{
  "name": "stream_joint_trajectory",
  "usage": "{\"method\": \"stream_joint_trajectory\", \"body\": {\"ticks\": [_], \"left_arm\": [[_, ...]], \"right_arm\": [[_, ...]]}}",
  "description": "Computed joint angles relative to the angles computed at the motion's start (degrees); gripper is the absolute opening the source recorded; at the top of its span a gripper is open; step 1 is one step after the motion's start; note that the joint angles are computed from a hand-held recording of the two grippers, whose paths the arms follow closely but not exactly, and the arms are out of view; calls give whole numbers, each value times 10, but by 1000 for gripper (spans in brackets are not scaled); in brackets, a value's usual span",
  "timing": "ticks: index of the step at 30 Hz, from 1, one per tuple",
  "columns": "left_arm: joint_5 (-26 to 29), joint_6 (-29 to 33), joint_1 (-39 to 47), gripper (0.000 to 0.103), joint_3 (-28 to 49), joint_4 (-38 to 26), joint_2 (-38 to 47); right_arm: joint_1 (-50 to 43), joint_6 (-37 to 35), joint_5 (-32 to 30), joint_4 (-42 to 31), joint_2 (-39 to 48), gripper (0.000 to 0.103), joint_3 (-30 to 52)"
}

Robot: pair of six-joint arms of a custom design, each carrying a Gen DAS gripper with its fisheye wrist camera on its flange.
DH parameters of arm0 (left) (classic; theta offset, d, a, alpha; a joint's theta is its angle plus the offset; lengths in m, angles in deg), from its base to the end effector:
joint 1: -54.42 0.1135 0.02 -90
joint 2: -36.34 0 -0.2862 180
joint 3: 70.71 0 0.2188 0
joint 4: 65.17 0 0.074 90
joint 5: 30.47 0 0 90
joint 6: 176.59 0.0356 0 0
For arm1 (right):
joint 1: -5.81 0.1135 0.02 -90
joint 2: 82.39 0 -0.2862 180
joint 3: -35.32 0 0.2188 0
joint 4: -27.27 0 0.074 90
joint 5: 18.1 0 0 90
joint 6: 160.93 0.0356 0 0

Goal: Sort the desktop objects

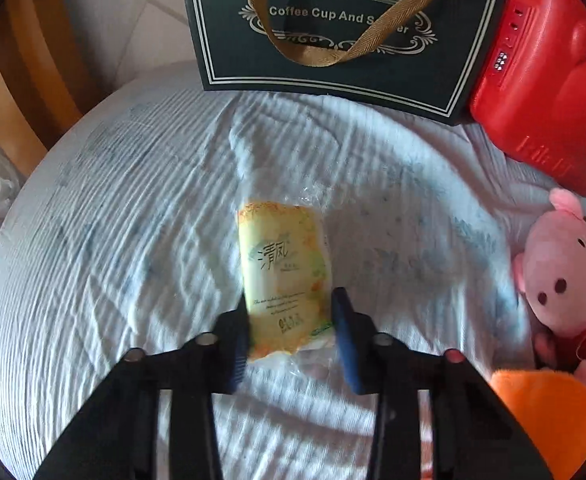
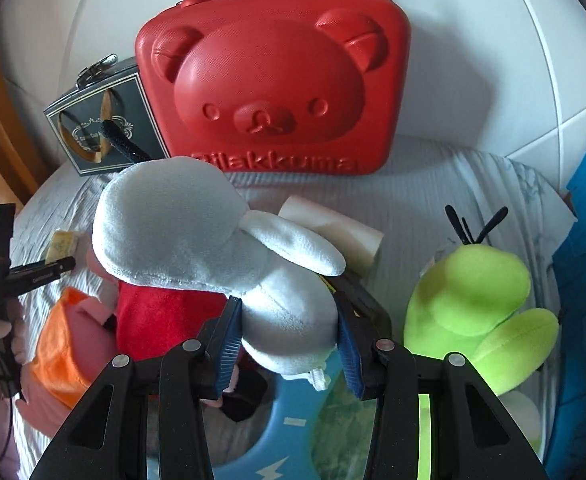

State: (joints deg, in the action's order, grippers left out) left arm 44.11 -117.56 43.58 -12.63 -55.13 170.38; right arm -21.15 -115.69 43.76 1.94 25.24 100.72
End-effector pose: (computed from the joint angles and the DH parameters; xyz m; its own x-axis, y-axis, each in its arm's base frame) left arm 0.3124 -0.0502 0.0081 -0.8073 -0.3505 -0.4748 -0.3973 0.9177 -0.0018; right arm 0.2830 -0.1251 0.1418 -0.7535 -0.3134 -0.5780 -0.4102 0.9111 0.0407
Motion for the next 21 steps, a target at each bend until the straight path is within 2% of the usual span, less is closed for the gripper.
{"method": "stream_joint_trajectory", "body": {"ticks": [4,6,9,12,14,18,21], "left_arm": [[-60,-32,-49,32,-106,55,-75],[-93,-64,-86,32,-159,62,-134],[-157,-136,-169,32,-219,20,-235],[-222,-229,-271,32,-220,-108,-342],[-268,-307,-345,32,-177,-247,-386],[-337,-466,-486,32,-85,-477,-413],[-367,-575,-578,32,-13,-616,-413]], "right_arm": [[-17,-18,-24,-22,-27,43,-7],[-29,-26,-39,-37,-45,43,-9],[-59,-53,-70,-80,-86,43,-11],[-108,-106,-110,-147,-133,43,-7],[-152,-156,-137,-203,-164,43,1],[-255,-268,-191,-342,-192,43,54],[-347,-375,-231,-472,-184,43,121]]}}
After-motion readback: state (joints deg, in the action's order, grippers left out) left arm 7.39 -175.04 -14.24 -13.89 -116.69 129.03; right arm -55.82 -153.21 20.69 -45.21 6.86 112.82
